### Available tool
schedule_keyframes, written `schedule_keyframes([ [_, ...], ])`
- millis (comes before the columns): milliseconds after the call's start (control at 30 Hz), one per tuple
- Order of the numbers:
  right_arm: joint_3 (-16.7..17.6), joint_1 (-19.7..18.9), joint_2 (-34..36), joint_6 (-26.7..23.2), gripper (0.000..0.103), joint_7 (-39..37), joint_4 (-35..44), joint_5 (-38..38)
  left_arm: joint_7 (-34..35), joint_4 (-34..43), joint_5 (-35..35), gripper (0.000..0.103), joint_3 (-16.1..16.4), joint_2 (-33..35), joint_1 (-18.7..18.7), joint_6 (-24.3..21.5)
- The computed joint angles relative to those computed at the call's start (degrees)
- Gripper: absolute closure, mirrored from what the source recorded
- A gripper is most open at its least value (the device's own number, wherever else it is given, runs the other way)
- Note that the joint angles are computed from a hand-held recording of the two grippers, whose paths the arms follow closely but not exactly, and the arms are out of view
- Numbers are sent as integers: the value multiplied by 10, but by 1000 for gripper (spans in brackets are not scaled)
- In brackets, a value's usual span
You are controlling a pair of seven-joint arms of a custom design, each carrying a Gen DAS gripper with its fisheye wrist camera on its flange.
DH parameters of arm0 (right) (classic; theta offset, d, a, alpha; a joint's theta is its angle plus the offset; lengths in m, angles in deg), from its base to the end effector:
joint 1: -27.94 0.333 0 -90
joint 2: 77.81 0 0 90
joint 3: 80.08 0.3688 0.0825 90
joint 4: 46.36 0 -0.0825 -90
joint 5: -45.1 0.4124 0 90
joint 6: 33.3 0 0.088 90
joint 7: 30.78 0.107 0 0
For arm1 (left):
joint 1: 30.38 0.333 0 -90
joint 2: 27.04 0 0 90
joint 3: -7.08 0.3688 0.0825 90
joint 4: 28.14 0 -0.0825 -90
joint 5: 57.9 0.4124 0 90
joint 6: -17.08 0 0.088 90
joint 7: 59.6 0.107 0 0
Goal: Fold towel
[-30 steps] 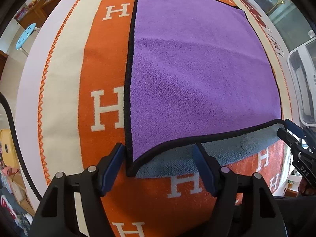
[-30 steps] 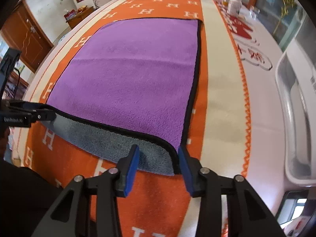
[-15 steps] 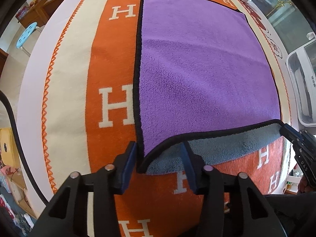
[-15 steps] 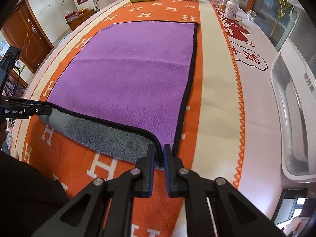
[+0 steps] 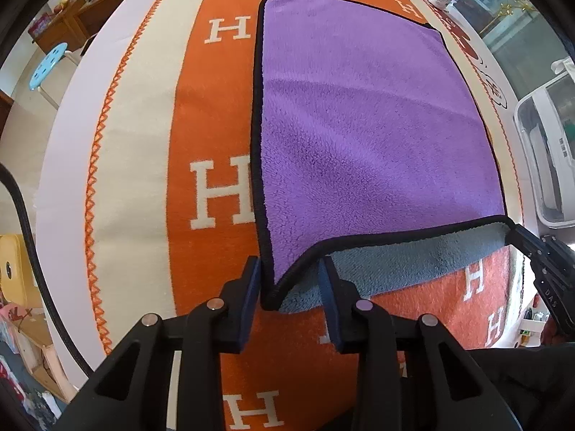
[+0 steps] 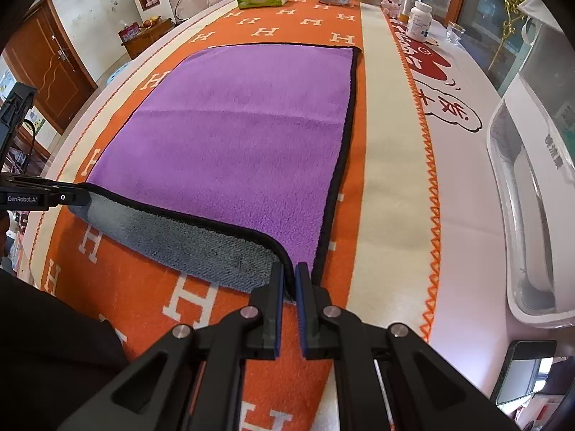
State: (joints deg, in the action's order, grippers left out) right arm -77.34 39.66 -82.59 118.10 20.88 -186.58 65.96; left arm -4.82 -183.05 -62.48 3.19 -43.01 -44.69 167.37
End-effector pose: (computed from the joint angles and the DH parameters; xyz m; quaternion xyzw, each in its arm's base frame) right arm 0.4985 0.1191 0.3915 -0.8770 0.4483 -0.0569 0.1634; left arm 0.3980 -0.1284 0.3656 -0.8191 0.5649 -0.0981 0.0180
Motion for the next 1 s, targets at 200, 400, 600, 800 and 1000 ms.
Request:
schedule_keyframes([
  [200, 0, 0, -6, 4, 97, 1, -4, 5, -5, 0, 9, 72, -2, -6, 2, -4],
  [400, 1, 0, -8, 5, 97, 1, -6, 6, -24, 2, 27, 67, -9, -4, 5, -3],
  [600, 1, 0, -10, 6, 97, 4, -8, 5, -6, 1, 12, 81, 0, -2, -4, 4],
  [800, 2, 0, -11, 8, 97, 9, -9, 4, -10, 2, 18, 93, -2, -3, 0, 10],
  [1000, 4, 0, -14, 10, 97, 15, -11, -3, -11, -5, 22, 97, -2, -15, -1, 13],
])
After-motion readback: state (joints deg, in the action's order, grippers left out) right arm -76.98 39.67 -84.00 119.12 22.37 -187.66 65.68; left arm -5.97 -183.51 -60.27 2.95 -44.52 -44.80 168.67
